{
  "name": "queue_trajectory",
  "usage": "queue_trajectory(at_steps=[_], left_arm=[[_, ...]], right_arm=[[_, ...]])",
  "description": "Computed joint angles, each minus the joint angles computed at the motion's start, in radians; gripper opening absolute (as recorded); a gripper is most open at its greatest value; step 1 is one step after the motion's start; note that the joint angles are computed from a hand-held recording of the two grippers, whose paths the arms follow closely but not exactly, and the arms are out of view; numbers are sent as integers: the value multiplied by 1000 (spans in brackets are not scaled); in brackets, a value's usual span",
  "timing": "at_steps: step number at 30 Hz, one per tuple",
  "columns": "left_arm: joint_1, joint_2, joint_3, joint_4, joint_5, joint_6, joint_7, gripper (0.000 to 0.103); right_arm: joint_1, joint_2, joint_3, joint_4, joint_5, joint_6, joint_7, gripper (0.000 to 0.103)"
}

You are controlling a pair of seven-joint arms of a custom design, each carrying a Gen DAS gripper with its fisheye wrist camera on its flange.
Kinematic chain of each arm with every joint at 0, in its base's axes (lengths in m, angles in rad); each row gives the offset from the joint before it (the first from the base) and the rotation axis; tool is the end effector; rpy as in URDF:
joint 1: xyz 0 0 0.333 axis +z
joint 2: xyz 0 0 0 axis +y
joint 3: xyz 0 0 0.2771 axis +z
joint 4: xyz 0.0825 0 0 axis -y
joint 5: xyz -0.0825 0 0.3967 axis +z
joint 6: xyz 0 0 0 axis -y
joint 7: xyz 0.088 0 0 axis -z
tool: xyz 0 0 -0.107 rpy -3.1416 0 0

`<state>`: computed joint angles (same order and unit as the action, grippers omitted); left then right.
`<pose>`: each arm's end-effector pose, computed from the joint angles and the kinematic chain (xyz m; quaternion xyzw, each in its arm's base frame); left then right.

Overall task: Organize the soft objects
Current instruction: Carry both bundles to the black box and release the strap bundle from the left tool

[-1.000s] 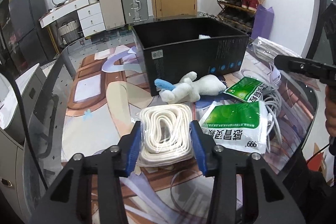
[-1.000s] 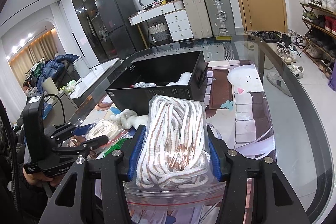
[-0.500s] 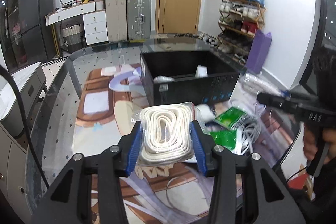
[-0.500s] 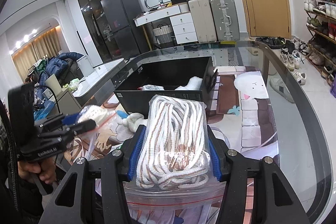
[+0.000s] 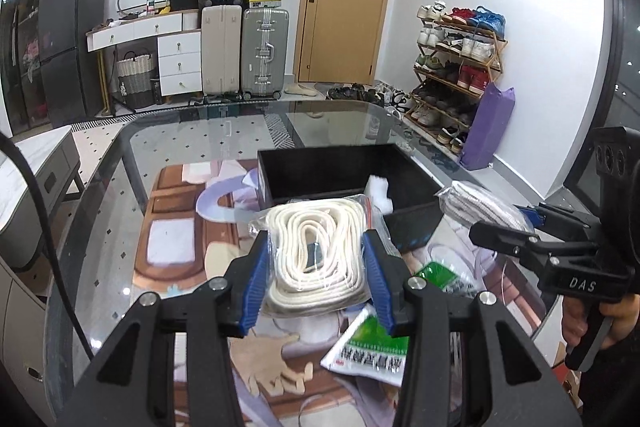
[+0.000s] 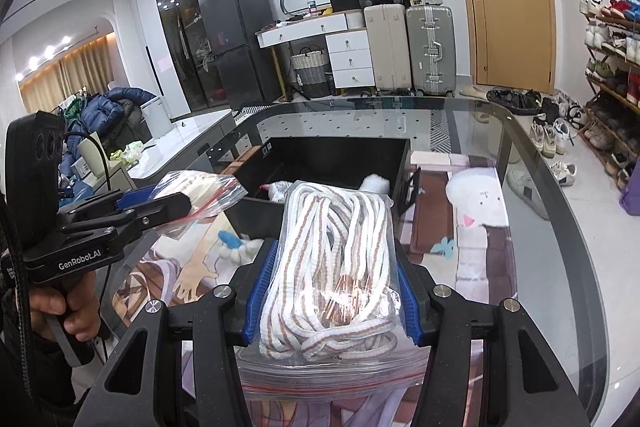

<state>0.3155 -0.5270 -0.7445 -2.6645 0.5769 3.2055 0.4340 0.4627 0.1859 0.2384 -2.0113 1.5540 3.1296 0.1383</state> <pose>0.3970 -0.2346 0.4051 -0.6296 0.6233 -0.3745 0.2736 0.5091 0.3115 0.3614 -0.7778 0.4307 -0.1448 0.4341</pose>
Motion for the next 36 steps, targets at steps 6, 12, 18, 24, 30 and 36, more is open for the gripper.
queue_trajectory(at_steps=[6, 12, 18, 24, 30, 36], left_arm=[[78, 31, -40, 46, -2, 25, 3, 44], [135, 69, -75, 94, -8, 27, 26, 44], [198, 129, -122, 170, 42, -11, 18, 44], [283, 178, -188, 235, 139, -29, -46, 44], [391, 230, -273, 287, 246, -35, -130, 44], [474, 311, -348, 356, 367, -77, -195, 44]], right_arm=[[0, 32, 3, 23, -259, 14, 218, 54], [5, 66, -17, 49, -502, 14, 433, 54], [-7, 102, -27, 94, -679, -8, 576, 54], [33, 156, -100, 155, -911, -51, 783, 54], [98, 230, -196, 234, -1135, -98, 965, 54], [118, 305, -235, 327, -1295, -148, 1073, 54]])
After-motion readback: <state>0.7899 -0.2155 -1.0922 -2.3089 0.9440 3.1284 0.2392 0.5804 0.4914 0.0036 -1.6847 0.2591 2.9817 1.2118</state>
